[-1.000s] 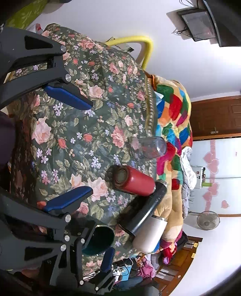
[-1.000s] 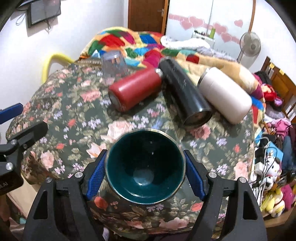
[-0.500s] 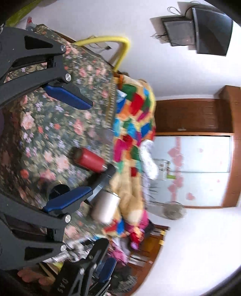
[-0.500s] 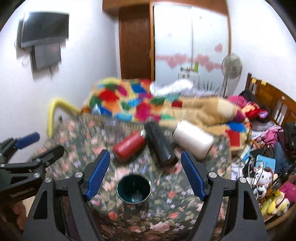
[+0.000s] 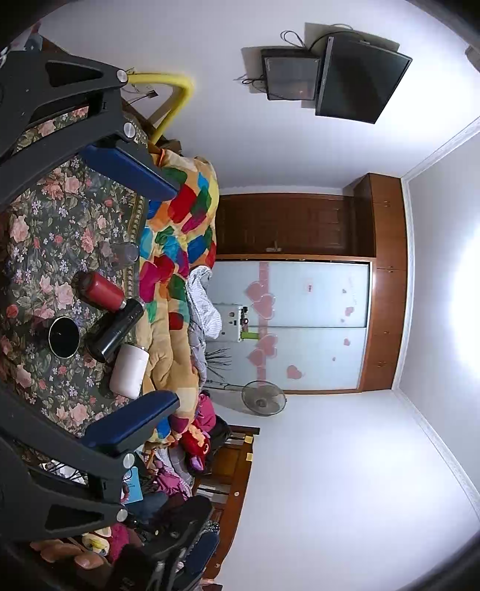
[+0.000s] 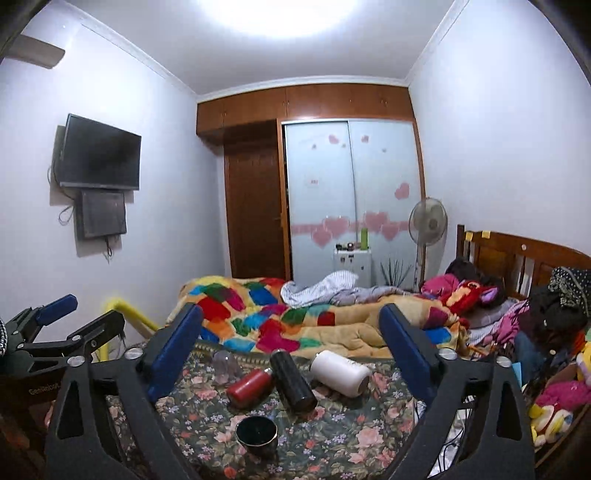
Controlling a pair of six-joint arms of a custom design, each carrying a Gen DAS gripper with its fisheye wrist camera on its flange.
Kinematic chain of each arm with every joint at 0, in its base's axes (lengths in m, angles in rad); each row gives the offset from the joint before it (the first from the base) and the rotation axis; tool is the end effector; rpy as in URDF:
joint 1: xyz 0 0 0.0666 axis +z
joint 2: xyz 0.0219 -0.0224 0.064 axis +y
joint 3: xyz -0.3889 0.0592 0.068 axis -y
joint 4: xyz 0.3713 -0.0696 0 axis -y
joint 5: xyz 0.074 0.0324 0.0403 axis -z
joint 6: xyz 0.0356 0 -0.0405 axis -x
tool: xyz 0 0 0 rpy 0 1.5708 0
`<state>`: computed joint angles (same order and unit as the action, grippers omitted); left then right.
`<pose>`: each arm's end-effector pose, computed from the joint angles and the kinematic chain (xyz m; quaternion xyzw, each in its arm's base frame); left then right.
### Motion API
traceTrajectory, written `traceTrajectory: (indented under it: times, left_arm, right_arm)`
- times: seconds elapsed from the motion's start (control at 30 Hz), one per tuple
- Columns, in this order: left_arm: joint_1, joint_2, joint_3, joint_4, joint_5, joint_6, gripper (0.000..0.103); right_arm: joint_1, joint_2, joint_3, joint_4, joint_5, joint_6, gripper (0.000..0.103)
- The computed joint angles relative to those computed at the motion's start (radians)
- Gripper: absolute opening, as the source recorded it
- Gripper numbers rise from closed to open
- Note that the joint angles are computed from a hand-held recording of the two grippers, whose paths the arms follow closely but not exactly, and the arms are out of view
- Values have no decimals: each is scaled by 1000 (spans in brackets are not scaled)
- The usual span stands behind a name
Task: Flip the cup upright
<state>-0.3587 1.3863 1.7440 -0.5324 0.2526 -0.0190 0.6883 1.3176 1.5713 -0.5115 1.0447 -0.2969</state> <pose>0.4387 -0.1744 0.6363 0.2222 0.7313 -0.2029 0.6121 0.3585 0.2545 0.5937 0.1652 0.7326 -0.0981 0.6530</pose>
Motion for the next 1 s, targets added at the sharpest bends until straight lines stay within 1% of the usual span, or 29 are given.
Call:
traceTrajectory:
  times: [0.03, 0.1, 0.27, 0.4, 0.47, 0.67, 1.0]
  left_arm:
    - [0, -7, -7, 1, -5, 5, 103]
    - [0, -17, -17, -3, -8, 10, 103]
    - [3, -29, -30, -12, -10, 23, 103]
    - [4, -38, -42, -13, -11, 25, 103]
    - [3, -39, -44, -12, -13, 24, 103]
    - [4, -37, -51, -6, -7, 24, 103]
    - [5, -36, -52, -8, -12, 21, 103]
  right_arm:
    - [6, 3, -2, 9, 10, 3, 103]
    - [11, -3, -9, 1, 14, 0, 103]
    - [15, 0, -8, -44, -3, -34, 103]
    - [20, -12, -16, -65, -1, -48, 103]
    - [39, -23, -21, -82, 15, -60, 103]
    - [51, -19, -18, -94, 27, -63, 103]
    - [48, -19, -18, -112, 13, -69, 103]
